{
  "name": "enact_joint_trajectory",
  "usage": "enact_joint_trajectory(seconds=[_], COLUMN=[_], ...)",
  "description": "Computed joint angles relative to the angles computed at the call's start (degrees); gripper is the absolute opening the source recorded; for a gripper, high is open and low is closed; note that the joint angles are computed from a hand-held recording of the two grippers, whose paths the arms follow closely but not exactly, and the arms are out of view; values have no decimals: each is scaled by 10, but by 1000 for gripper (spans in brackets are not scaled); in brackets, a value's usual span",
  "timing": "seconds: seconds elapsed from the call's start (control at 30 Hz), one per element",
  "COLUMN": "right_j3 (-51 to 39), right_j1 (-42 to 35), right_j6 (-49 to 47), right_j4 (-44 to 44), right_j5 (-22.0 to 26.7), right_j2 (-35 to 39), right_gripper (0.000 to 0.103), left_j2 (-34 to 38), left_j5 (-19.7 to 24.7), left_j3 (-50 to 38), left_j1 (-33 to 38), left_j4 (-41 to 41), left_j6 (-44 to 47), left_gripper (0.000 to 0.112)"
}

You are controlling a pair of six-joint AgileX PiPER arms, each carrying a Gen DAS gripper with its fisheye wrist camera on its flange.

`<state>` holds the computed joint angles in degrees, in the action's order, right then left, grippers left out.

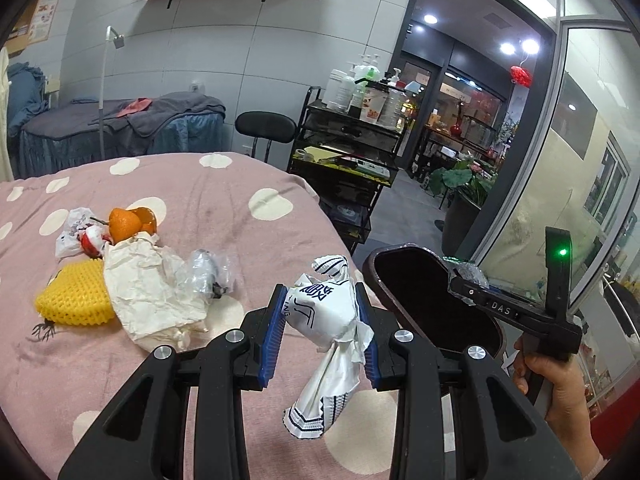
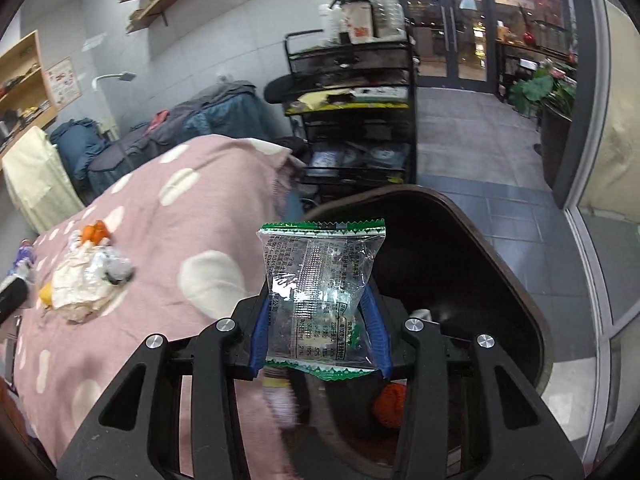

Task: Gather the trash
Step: 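Carry the clear snack bag over the brown bin and open the right tool, then carry the white wrapper over the brown bin and open the left tool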

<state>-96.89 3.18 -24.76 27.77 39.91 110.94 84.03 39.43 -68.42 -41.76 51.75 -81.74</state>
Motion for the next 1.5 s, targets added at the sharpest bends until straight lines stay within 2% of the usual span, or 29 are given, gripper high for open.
enact_joint_trajectory(seconds=[0.43,0.53,0.57,0.6,0.63,0.97,1.17,1.33,1.5], right_j3=[-56,-56,-53,-43,-33,63,126,169,193], right_j1=[-21,-25,-25,-24,-23,-26,-34,-35,-40], right_j6=[67,67,71,72,74,30,-31,-67,-86], right_j4=[-63,-56,-60,-62,-61,-22,35,63,77], right_j5=[23,24,20,11,-2,-65,-102,-129,-136], right_j2=[84,90,88,84,78,5,-50,-85,-102], right_gripper=[42,49,59,71,75,75,80,81,82], left_j2=[56,64,67,72,75,117,148,180,219], left_j5=[-27,-28,-28,-30,-31,-40,-57,-53,-35], left_j3=[-64,-75,-79,-84,-89,-141,-180,-225,-277], left_j1=[8,6,5,5,5,4,18,24,26], left_j4=[-60,-68,-71,-77,-82,-131,-204,-251,-282], left_j6=[78,89,94,101,107,169,240,294,333], left_gripper=[33,33,33,33,33,33,33,33,33])
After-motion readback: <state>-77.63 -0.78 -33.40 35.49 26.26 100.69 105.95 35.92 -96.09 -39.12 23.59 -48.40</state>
